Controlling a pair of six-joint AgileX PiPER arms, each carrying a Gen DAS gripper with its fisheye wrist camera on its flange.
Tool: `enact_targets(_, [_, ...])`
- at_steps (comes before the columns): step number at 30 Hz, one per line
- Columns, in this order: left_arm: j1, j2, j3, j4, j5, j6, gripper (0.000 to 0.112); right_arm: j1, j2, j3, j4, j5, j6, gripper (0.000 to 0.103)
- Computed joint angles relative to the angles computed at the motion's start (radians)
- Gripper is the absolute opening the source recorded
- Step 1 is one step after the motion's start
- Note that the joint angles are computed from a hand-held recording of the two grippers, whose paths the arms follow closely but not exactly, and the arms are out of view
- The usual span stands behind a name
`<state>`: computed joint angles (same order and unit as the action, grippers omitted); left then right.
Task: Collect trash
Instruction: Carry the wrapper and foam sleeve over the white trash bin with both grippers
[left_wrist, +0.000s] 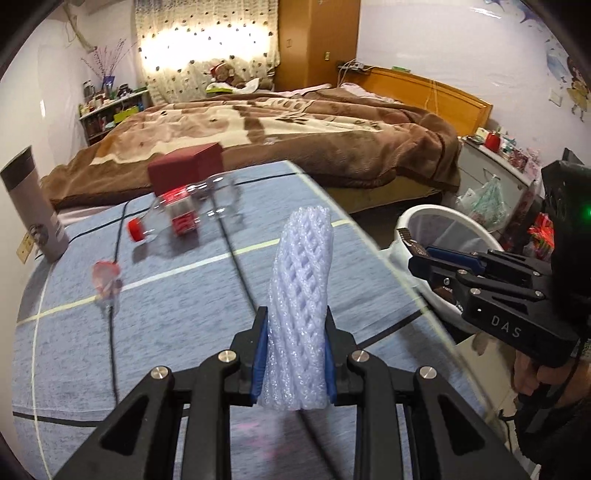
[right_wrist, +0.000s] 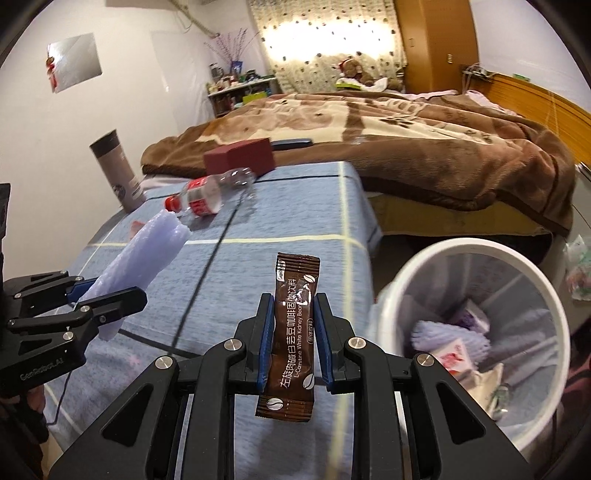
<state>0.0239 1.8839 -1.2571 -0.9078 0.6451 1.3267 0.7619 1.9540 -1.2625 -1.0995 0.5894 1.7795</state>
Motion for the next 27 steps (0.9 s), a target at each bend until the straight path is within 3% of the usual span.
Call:
enact_targets(17, [-0.266,-0.045,0.065,-0.03,-0.113,-0.057,0.027,-0.041,-0.216,0.319,-0.155,0.038,0.246,0.022])
enact_targets(27, [-0.398,0.003,0.029,-0.02,-0.113,-0.137,0.027,-0.091,-0.269,0.431,-0.154,0.05,0.287,0.022])
